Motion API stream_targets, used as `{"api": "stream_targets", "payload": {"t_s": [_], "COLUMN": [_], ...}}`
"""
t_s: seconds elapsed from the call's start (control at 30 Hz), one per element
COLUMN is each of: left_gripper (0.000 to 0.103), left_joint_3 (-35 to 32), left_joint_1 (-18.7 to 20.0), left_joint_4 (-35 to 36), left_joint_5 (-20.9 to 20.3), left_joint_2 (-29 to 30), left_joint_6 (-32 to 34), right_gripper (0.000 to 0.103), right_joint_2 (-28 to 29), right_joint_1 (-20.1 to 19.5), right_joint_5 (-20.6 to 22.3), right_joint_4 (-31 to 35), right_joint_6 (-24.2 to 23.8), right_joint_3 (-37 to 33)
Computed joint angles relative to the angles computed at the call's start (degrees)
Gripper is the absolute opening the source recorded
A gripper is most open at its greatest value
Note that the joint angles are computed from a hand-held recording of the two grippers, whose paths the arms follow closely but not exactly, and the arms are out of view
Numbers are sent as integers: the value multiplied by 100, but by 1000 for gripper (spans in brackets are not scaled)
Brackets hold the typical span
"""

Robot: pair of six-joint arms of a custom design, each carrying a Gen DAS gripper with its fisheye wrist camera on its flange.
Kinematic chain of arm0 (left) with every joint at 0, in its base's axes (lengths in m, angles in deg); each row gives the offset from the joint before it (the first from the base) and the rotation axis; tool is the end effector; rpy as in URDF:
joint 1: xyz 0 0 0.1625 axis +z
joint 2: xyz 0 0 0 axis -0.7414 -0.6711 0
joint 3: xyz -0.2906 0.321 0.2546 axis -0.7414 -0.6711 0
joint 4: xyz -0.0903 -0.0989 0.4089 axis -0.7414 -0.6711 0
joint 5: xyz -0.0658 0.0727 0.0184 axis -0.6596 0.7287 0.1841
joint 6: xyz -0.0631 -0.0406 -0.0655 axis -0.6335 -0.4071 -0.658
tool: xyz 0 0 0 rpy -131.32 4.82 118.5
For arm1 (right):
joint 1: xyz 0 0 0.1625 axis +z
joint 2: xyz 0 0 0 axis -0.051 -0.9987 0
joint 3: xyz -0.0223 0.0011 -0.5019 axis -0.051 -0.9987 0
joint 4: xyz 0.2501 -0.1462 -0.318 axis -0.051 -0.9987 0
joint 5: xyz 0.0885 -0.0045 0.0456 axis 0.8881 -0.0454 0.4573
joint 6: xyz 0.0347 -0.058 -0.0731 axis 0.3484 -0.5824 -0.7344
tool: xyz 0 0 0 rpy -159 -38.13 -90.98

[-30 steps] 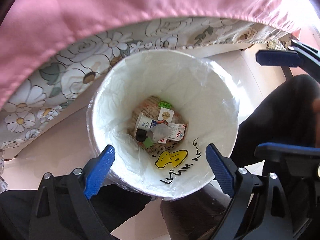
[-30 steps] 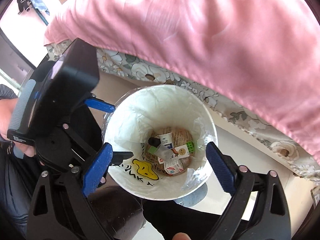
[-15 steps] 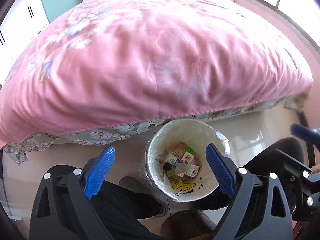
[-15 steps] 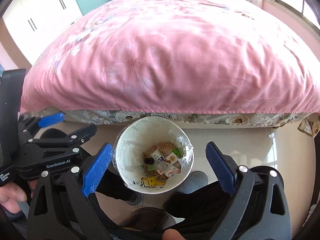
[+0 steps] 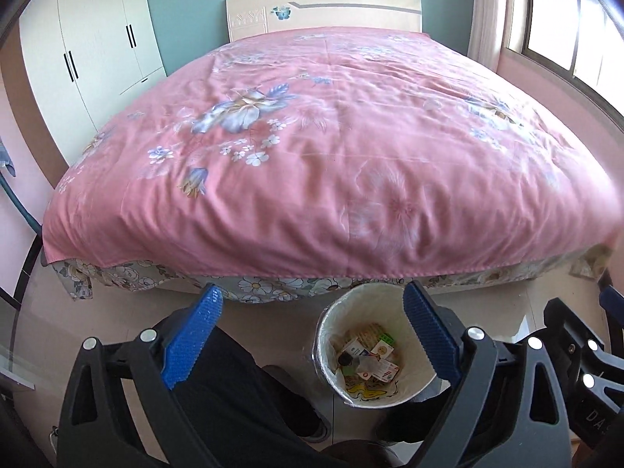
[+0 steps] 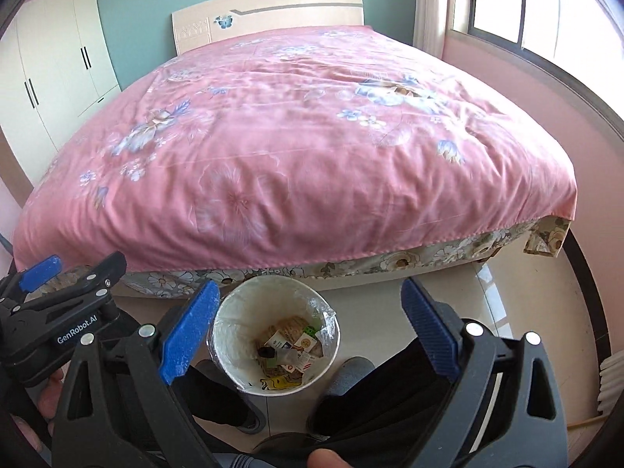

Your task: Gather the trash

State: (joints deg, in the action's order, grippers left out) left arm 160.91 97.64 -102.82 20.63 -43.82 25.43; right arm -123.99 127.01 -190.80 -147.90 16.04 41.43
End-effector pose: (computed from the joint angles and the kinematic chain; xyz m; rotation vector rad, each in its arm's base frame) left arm -0.2167 -0.6066 0.4286 -0.0232 2.0552 -0.8914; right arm 0.5031 -0.6315 0.1401 0.5417 -2.3367 0.7485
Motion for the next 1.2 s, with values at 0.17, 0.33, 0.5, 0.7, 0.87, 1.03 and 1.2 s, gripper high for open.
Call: {"api": "stream_targets", "payload": {"t_s": [0.17, 0.33, 0.5, 0.7, 0.87, 1.03, 1.2], "left_gripper": [96, 96, 96, 96, 97, 98, 99], "left_joint_3": [151, 180, 211, 292, 314, 373, 349], "left_joint_1": [-220, -353, -480, -561, -581, -616, -619], "left_joint_4": [136, 664, 982, 709, 621, 445, 564], "left_joint_5": [208, 349, 493, 585, 604, 636, 619], "left_joint_2": [-154, -315, -426, -443, -456, -463, -465], "left_joint_6": [-263, -900, -1236, -982, -919, -711, -835], "right_gripper": [92, 92, 92, 92, 92, 92, 92], "right_joint_2": [-62, -87, -197, -289, -360, -344, -348], "right_joint_1": [125, 241, 255, 292, 288, 292, 292], "right_joint_5": [-78, -307, -290, -354, -333, -275, -275], "right_joint_4": [-106, -282, -210, -308, -387, -297, -278], "right_joint_6": [154, 229, 474, 507, 601, 598, 629], "right_joint_3": [14, 126, 255, 339, 424, 388, 400]}}
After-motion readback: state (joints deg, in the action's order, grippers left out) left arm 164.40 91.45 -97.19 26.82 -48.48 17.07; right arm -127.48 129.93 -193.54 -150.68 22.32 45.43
